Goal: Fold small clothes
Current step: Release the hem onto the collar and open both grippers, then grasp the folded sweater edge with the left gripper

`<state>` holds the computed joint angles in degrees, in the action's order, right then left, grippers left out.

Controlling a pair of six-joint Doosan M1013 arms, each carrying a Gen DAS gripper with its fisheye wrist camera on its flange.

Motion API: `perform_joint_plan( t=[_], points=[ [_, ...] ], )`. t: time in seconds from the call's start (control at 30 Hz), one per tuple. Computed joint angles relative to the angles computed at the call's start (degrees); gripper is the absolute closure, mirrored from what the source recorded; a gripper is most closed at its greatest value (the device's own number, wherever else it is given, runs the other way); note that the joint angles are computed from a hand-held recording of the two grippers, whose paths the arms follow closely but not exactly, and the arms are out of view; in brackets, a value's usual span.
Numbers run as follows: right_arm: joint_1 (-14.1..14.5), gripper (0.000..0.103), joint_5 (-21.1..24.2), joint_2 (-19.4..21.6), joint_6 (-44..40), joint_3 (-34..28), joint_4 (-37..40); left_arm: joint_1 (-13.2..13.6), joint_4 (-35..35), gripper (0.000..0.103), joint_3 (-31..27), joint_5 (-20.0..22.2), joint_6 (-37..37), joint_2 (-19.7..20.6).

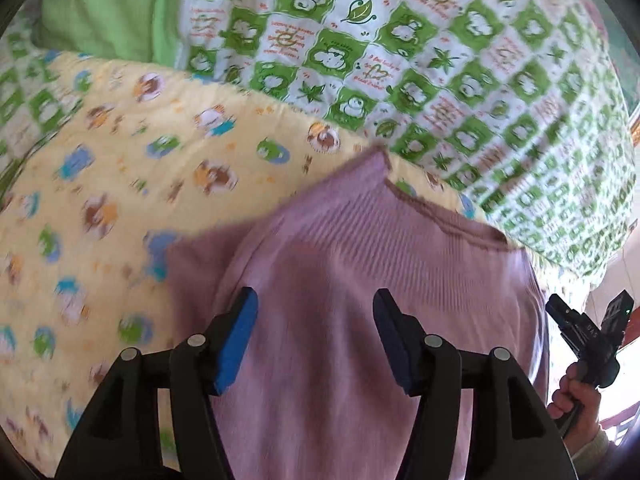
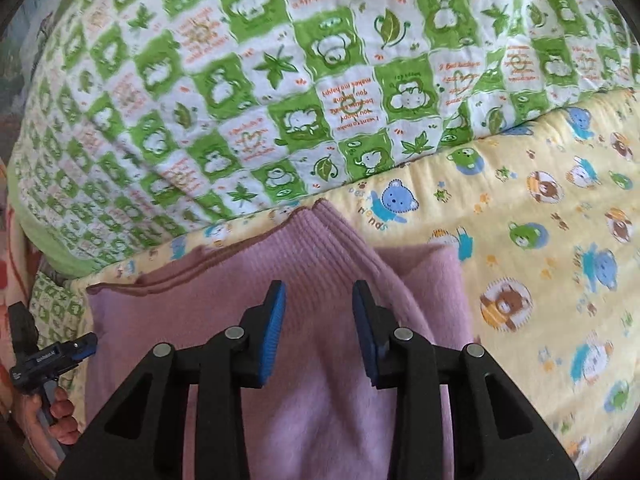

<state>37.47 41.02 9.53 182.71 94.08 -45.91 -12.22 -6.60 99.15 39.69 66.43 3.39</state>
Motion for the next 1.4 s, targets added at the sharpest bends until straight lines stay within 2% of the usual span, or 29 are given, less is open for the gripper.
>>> perform_joint_plan(
  t=[0.13,0.23,0.27,0.47,0.53,0.6,0.73,0.83,1.0,1.1,1.4],
  points=[
    [2.7,0.067,1.4,-2.3,1.9,2.3,0.1,-0.6,-0.4,0.04,4.0,1.0,-2.5,-4.0],
    [4.7,0.067,2.2,-3.5,1.5,3.8,2.6,-1.3,-0.7,0.04,7.3,1.0,-5.4,-6.9],
    [4.8,0.067,0.9,-4.0,-1.0,4.3,5.6,-1.3,-1.6,0.04,8.3,1.1,-5.4,-7.9],
    [7.6,0.067,0.8,-3.6,-2.1,5.3,10.1,-3.5,-4.2,0.04,12.3,1.0,-6.9,-12.2],
    [7.9,0.067,0.9,-3.4,-2.3,5.5,11.6,-4.1,-6.3,0.04,12.5,1.3,-4.4,-12.2],
    [8.1,0.067,2.4,-2.9,-3.6,5.2,13.1,-5.2,-3.9,0.04,12.2,2.5,-5.7,-11.3],
    [7.8,0.067,6.9,-2.9,-4.6,5.4,14.9,-5.1,-1.5,0.041,12.4,4.9,-8.5,-10.0],
    [7.5,0.067,7.9,-3.7,-3.8,6.4,14.4,-5.4,-0.2,0.041,12.7,6.3,-9.1,-9.9],
    [8.6,0.067,13.1,-3.6,-3.1,5.0,13.0,-5.7,-0.4,0.04,14.0,7.8,-11.1,-12.2],
    [8.9,0.067,12.6,-4.2,-0.8,5.1,13.0,-4.6,-2.4,0.034,14.7,8.6,-12.9,-12.8],
    [10.6,0.066,10.4,-4.8,1.1,4.4,12.5,-1.7,-7.7,0.033,16.2,6.1,-15.9,-13.3]
  ],
)
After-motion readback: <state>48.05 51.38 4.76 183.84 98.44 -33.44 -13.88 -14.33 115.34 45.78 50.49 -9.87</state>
